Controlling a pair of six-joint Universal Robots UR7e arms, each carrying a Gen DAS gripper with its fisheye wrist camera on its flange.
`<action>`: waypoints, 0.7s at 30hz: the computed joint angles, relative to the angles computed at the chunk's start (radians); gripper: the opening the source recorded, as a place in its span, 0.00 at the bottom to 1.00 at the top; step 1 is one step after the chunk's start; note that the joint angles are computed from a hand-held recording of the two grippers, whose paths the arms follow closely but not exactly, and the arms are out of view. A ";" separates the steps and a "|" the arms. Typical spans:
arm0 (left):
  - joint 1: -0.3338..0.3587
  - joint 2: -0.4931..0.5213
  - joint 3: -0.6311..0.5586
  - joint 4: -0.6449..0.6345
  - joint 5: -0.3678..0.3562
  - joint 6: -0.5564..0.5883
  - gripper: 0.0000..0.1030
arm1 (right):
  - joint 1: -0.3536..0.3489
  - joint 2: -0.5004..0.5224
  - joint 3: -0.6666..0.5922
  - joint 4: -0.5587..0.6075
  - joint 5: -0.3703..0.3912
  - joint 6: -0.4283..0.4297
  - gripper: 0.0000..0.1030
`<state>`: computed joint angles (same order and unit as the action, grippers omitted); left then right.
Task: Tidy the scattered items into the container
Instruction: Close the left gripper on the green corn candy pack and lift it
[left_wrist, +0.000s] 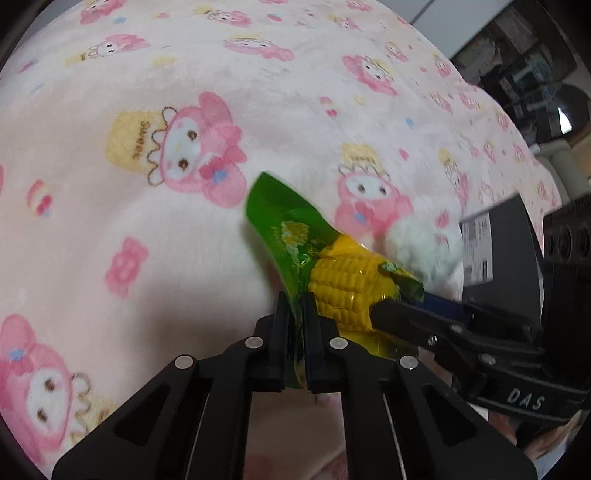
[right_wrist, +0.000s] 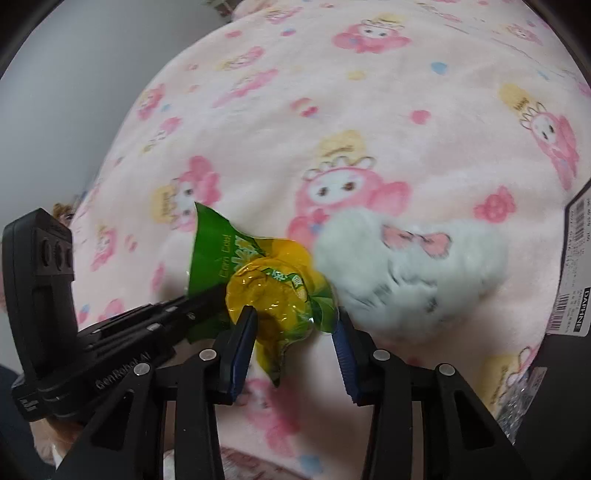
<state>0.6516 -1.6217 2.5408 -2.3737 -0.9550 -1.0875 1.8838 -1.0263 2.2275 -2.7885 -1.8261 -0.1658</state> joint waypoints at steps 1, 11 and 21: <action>-0.016 -0.021 0.002 0.048 -0.013 -0.015 0.04 | 0.008 -0.008 0.008 0.005 -0.006 0.008 0.37; 0.017 -0.062 0.056 -0.008 -0.015 -0.059 0.16 | -0.028 0.015 0.011 0.044 0.025 0.059 0.44; -0.221 -0.131 0.011 0.154 0.006 -0.171 0.07 | 0.030 -0.121 0.069 0.045 0.060 0.068 0.44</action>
